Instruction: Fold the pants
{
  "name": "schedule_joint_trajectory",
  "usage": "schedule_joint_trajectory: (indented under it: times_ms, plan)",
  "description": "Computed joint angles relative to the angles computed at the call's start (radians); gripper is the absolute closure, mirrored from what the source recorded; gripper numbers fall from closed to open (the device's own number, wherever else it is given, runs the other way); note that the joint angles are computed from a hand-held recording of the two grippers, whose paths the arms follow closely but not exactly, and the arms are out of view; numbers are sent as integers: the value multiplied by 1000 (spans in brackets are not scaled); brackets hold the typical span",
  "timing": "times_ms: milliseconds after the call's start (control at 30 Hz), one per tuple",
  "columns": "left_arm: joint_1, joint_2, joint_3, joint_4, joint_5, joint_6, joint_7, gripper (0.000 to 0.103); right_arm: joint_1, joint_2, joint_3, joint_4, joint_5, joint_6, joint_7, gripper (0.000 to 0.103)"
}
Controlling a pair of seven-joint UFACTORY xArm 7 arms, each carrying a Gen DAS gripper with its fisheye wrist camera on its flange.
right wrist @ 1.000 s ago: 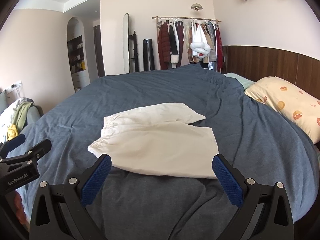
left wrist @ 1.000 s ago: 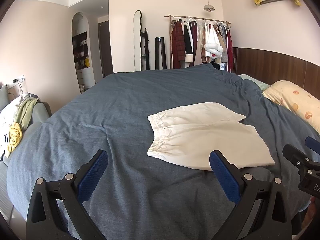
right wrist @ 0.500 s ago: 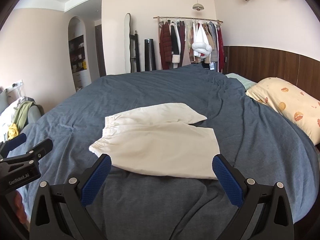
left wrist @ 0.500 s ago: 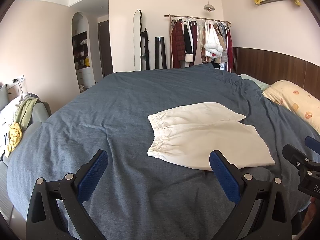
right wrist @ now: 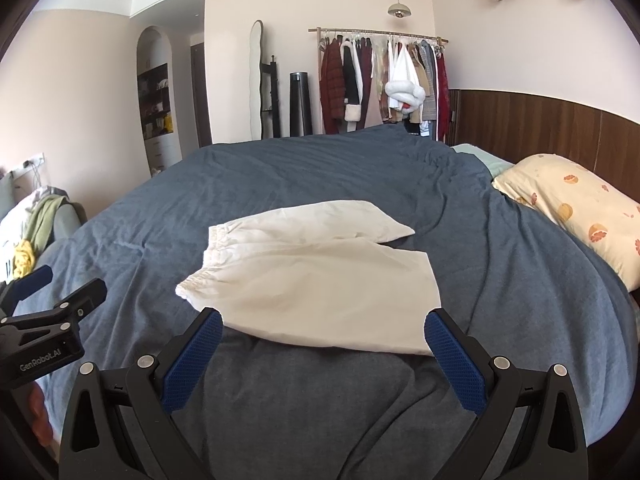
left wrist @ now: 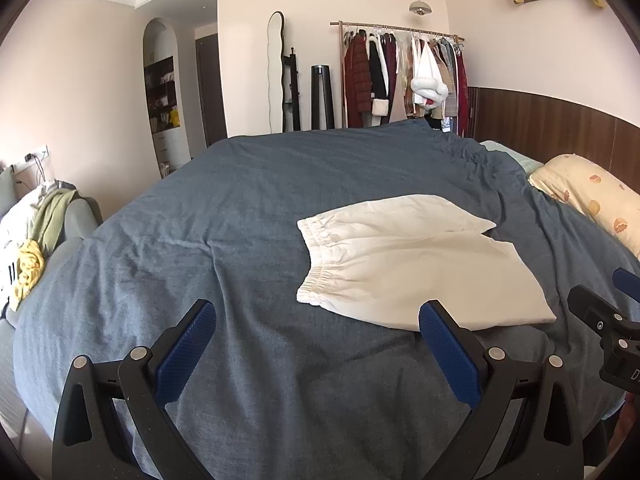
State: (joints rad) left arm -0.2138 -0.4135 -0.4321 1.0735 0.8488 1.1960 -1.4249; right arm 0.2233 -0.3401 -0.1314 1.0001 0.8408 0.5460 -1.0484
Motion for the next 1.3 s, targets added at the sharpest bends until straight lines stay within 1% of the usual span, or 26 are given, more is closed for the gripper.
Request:
schedule_joint_trajectory:
  times_ms: [233, 333, 400, 467, 567, 600, 733, 867, 933, 1000, 1067, 1133, 1200, 1300]
  plan:
    - [-3, 8, 9, -29, 0, -21, 11, 0, -2, 8, 13, -16, -24, -23, -5, 1]
    - [-6, 34, 10, -41, 27, -26, 41, 0, 3, 22, 25, -31, -42, -73, -28, 1]
    - [-12, 52, 15, -48, 50, -28, 63, 0, 13, 30, 34, -51, -52, -139, -61, 1]
    - [-20, 70, 33, -61, 79, -63, 86, 0, 26, 43, 44, -73, -78, -215, -92, 1]
    - [-28, 97, 74, -79, 96, -145, 129, 1, 52, 74, 40, -86, -102, -280, -141, 1]
    - [-28, 113, 89, -79, 96, -172, 153, 4, 58, 87, 39, -83, -112, -287, -149, 1]
    - [-28, 175, 144, -65, 66, -266, 258, 13, 39, 155, 56, -47, -179, -262, -130, 1]
    - [-21, 220, 178, -62, 52, -327, 302, 16, 1, 221, 85, -3, -213, -238, -105, 1]
    - [-20, 243, 199, -56, 20, -359, 340, 20, -23, 250, 101, 21, -230, -220, -73, 2]
    - [-18, 257, 224, -60, -30, -407, 389, 21, -50, 284, 117, 52, -255, -198, -33, 6]
    - [-16, 277, 234, -54, -65, -418, 437, 21, -74, 320, 133, 82, -293, -184, 15, 11]
    - [-18, 309, 239, -33, -87, -404, 496, 22, -97, 347, 145, 106, -327, -165, 52, 13]
    - [-23, 327, 244, -20, -81, -402, 520, 22, -116, 373, 156, 132, -369, -146, 96, 20]
    - [-29, 353, 253, 1, -56, -406, 569, 22, -141, 399, 168, 158, -405, -121, 134, 21]
